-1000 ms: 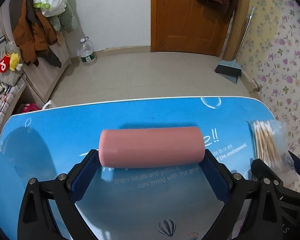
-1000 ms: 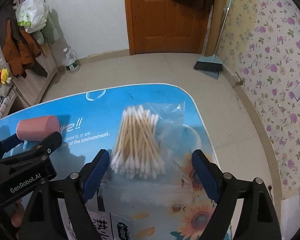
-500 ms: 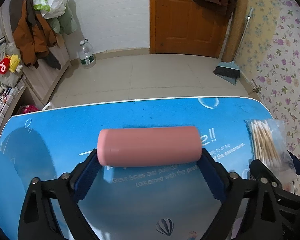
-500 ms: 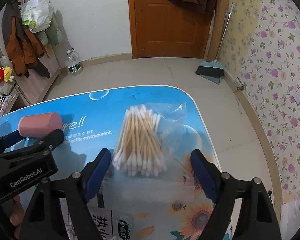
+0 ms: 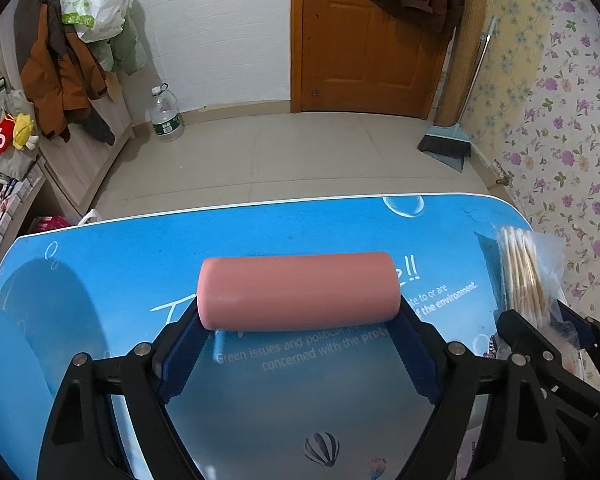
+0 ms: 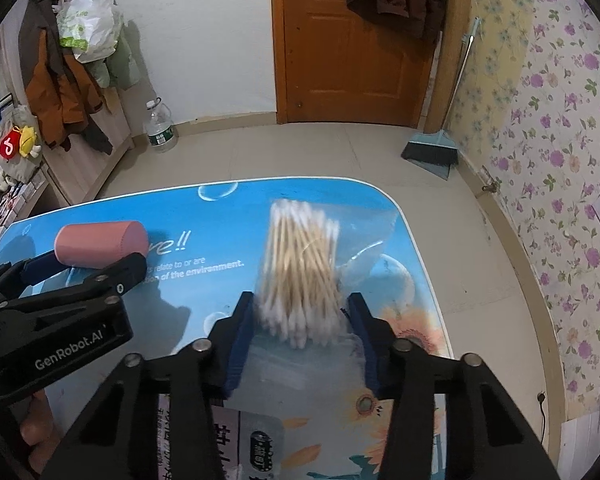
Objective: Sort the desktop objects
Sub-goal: 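Grasp the pink cylindrical case with the left tool while the right tool grasps the cotton swab bag, then lift the pink case with the left tool while the right tool carries the swab bag toward the basin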
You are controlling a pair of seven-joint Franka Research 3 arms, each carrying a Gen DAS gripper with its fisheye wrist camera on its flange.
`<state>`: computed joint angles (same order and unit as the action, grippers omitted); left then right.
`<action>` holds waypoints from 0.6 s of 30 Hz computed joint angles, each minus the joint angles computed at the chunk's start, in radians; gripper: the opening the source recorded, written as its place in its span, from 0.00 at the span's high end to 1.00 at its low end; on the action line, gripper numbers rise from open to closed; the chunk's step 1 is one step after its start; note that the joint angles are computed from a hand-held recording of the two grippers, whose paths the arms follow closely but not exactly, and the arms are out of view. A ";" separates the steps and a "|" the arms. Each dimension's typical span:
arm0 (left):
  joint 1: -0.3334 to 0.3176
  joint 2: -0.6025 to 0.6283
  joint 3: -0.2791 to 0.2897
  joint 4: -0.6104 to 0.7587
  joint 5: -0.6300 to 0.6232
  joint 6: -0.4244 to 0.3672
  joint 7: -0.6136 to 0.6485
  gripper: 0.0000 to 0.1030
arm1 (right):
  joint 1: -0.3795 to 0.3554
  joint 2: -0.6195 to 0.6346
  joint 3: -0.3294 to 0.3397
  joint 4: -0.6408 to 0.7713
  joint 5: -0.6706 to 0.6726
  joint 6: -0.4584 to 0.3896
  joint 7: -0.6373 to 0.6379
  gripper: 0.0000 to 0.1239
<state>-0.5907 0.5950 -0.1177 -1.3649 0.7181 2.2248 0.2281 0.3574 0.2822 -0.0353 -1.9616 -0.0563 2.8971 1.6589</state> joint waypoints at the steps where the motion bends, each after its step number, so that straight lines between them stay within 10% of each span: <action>1: 0.000 -0.002 0.000 -0.004 0.001 0.003 -0.002 0.17 | -0.003 0.001 0.003 0.001 0.004 0.002 -0.005 0.64; 18: -0.017 -0.032 -0.002 -0.036 0.052 0.022 -0.028 0.17 | -0.014 -0.037 0.000 -0.011 0.045 0.015 -0.040 0.78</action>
